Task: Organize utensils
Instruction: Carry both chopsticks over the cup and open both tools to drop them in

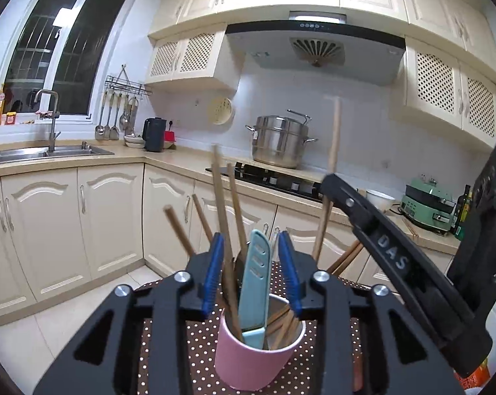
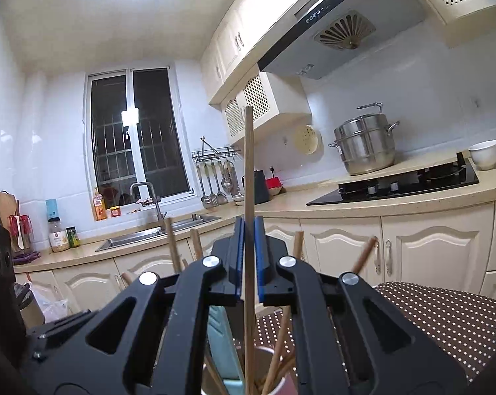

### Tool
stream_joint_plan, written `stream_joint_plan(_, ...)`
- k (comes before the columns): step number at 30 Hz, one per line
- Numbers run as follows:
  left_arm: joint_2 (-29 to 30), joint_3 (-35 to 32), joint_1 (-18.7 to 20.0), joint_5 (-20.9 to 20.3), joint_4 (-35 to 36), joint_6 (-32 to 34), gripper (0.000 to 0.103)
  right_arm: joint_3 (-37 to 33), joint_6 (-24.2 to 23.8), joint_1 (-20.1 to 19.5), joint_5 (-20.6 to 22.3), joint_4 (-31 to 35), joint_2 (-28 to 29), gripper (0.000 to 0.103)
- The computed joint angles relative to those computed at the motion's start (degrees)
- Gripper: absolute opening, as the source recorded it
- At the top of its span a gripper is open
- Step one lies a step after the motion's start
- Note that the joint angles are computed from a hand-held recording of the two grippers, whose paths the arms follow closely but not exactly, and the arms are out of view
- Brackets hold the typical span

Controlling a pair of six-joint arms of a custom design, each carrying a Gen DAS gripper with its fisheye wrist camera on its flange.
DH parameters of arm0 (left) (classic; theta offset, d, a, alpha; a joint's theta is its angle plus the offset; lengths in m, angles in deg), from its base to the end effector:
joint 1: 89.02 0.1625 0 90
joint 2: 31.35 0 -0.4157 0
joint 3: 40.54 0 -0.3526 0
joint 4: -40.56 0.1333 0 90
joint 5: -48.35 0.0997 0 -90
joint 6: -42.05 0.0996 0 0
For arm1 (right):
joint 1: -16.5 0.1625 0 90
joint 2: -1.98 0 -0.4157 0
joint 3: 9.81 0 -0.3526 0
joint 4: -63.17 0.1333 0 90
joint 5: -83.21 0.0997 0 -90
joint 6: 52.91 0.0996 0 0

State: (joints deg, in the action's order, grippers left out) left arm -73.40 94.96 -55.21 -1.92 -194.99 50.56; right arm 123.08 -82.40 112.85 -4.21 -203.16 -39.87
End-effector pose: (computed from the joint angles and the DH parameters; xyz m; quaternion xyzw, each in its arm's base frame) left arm -0.2304 -0.3913 0.1206 0.3261 0.7937 -0.5012 0.1123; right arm 0.1824 -0.3928 0.1785 0.2408 -0.6950 0.6668 0.1196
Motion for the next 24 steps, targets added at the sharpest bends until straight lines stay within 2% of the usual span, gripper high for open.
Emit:
stream_joint_plan(1, -0.36, 0.6, -0.17, 0.16, -0.2, -0.49, 0.04, 0.24, -0.01, 0.08, -0.32, -0.04, -0.06, 0.007)
stream_joint_plan(3, -0.67, 1.7, -1.06, 1.98, -1.19, -0.68, 0.051, 1.05, 0.21, 0.24, -0.9, -0.17, -0.11, 0.007)
stream_joint_plan(5, -0.83, 3.0, -2.5, 4.59, -3.11, 0.54, 0.052, 1.4, -0.35, 0.5, -1.54, -0.51, 0.06, 0.007)
stream_joint_plan(8, -0.78, 4.52, -4.69, 9.77, -5.15, 1.56, 0.062, 2.61, -0.64, 0.88, -2.9, -1.83, 0.74, 0.007)
stream_joint_plan(21, -5.95, 10.61, -9.14, 19.27, -0.91, -1.14, 0.076, 4.35, -0.04, 3.98, -11.67, -1.73, 4.05, 0.009)
stream_joint_plan(23, -6.5, 11.94, -10.4, 20.53, -0.48, -2.31, 0.076, 4.78, 0.43, 4.86, -13.19, -1.67, 4.06, 0.018)
stream_joint_plan(24, -7.01, 12.8, -11.15, 21.13, -0.1, -3.08, 0.076, 4.86, 0.4, 5.34, -14.03, -1.83, 4.2, 0.035)
